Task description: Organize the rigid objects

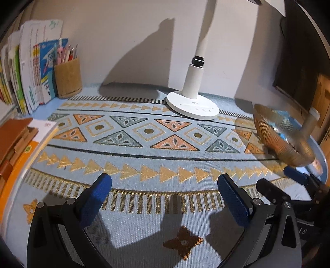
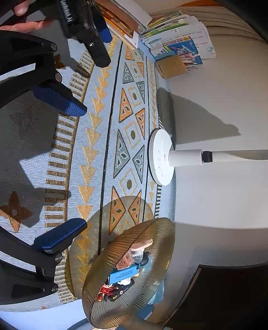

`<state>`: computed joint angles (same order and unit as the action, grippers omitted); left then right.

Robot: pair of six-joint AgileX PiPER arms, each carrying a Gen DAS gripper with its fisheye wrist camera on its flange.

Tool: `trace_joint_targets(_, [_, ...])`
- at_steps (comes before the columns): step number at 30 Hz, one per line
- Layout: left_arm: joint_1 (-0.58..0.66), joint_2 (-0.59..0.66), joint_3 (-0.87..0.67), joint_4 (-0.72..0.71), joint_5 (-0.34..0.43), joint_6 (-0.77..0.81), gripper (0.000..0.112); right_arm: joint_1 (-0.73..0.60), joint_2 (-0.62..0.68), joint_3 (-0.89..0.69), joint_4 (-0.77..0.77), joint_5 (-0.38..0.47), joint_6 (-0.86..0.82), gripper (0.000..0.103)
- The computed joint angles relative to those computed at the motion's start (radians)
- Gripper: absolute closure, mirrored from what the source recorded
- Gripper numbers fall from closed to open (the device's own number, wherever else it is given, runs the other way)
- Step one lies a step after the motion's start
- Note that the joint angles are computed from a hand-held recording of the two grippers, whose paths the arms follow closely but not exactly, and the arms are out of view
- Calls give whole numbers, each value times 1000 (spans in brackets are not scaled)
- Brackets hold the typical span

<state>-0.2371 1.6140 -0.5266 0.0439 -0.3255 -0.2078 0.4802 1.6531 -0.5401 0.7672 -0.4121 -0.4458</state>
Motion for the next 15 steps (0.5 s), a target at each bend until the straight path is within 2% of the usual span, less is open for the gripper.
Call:
trace_joint_targets(3, [-9, 0, -2, -39, 7, 43, 10, -2, 1, -1, -7, 2, 5, 4])
trace_joint_targets(10, [11, 3, -10, 47, 17, -44, 10, 2, 1, 0, 1, 1, 2, 4])
trace_joint_targets(15, [11, 5, -10, 52, 17, -49, 10, -2, 3, -2, -14, 5, 12, 4])
